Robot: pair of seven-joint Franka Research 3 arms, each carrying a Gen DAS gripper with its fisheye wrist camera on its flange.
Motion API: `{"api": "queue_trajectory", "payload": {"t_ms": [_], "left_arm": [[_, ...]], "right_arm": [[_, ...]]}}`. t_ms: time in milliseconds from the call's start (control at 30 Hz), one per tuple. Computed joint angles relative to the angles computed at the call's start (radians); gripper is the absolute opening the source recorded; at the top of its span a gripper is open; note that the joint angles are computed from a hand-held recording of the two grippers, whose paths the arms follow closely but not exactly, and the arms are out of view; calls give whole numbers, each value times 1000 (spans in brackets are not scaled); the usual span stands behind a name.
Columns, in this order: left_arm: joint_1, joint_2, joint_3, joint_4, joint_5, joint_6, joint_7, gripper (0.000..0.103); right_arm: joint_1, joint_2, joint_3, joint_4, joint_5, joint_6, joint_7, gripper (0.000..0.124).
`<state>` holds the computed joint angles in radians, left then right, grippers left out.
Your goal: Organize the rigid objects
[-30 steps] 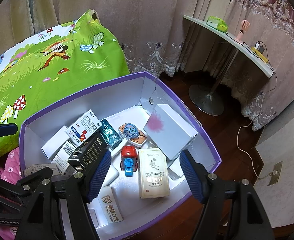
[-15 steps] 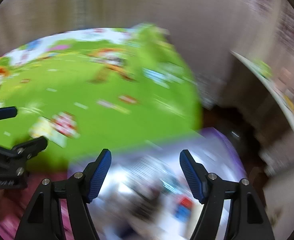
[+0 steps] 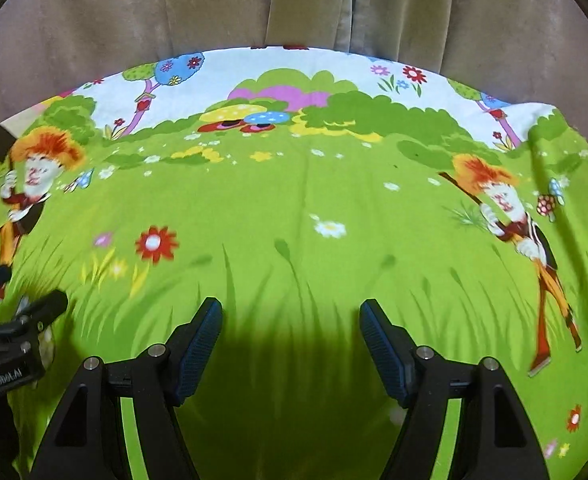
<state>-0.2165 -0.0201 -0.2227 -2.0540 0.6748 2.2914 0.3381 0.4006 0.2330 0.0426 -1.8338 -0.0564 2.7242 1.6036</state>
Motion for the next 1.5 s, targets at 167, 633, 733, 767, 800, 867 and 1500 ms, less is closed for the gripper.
{"api": "queue_trajectory", "payload": {"t_ms": [167, 633, 733, 767, 800, 867, 1500], "left_arm": [[9, -15, 6, -47, 34, 69, -98, 103], [18, -21, 1, -56, 35, 83, -128, 103], [18, -21, 1, -57, 36, 84, -128, 103], [18, -22, 1, -59, 36, 85, -128, 103], [18, -21, 2, -58, 36, 85, -128, 103], [18, -22, 1, -59, 36, 86, -129, 103], [18, -20, 2, -58, 39, 85, -133, 103]], "right_arm": [[37, 21, -43, 14, -113, 20, 104, 78], [18, 35, -36, 35, -112, -22, 184, 103], [17, 34, -36, 33, -112, -22, 184, 103], [17, 34, -35, 33, -112, -22, 184, 103], [17, 35, -35, 34, -112, -22, 184, 103], [17, 34, -35, 33, -112, -22, 184, 103], [17, 34, -36, 34, -112, -18, 183, 103]]}}
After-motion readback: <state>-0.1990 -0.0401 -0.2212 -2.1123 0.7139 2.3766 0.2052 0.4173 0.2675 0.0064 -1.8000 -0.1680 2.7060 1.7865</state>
